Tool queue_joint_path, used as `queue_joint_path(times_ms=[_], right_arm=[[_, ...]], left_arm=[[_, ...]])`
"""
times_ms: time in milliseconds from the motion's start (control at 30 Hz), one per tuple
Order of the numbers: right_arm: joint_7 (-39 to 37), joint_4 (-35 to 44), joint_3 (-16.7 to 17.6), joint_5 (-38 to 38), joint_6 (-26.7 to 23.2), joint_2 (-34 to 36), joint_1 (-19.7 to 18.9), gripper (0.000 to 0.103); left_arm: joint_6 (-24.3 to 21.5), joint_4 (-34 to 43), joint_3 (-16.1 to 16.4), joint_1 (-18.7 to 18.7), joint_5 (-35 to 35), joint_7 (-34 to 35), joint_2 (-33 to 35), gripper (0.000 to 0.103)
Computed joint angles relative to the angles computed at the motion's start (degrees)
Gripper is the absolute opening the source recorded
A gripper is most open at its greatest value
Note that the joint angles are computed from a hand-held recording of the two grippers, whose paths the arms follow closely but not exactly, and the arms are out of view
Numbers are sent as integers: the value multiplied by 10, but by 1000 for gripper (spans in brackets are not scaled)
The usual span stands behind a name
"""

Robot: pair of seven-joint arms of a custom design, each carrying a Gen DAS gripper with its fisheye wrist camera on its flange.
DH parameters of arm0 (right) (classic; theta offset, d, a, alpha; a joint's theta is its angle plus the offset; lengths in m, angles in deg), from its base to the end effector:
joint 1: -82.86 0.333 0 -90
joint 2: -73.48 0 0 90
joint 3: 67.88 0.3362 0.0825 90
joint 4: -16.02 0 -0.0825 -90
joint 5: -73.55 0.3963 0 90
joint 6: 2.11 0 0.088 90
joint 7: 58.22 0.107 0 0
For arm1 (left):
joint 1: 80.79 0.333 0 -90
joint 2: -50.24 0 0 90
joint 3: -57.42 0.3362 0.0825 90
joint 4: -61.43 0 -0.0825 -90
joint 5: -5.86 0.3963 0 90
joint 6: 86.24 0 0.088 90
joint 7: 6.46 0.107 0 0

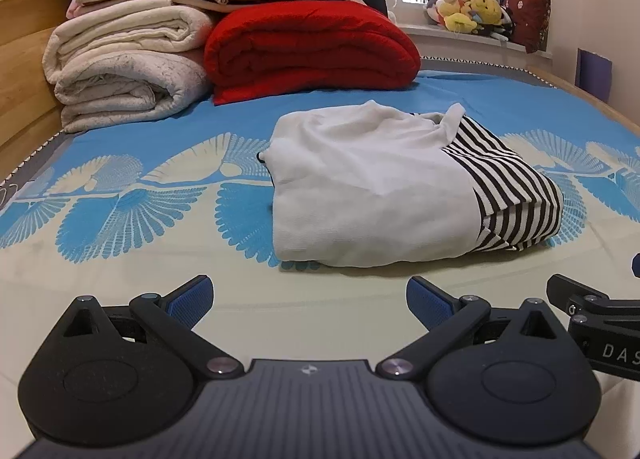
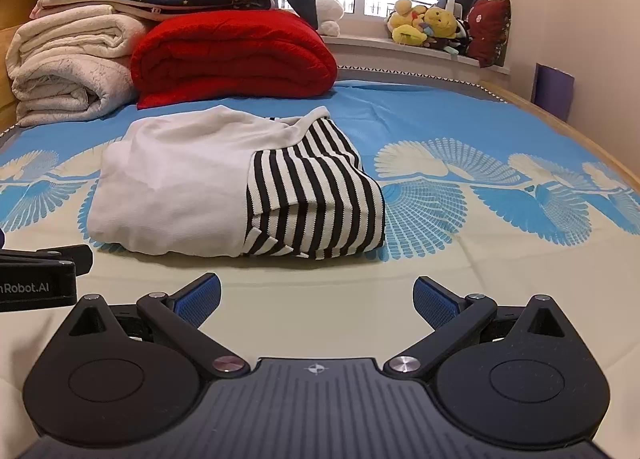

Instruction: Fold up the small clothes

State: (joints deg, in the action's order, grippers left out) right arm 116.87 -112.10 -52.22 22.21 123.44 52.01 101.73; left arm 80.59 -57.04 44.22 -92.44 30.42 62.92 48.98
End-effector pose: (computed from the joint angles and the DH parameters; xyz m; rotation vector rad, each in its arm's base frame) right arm 0.4041 0.2627 0.5772 -1.3028 2.0734 -1.0572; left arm 0.5345 -0.2768 0.5554 -1.2877 2.0517 -0.8813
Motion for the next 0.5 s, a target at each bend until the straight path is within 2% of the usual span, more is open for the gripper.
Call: queue_joint_path(times_ms=[500], right_arm=[[-5, 3, -2, 5, 0, 4, 3, 101]], left_arm=[[3, -3, -1, -1, 5, 4, 0, 103]])
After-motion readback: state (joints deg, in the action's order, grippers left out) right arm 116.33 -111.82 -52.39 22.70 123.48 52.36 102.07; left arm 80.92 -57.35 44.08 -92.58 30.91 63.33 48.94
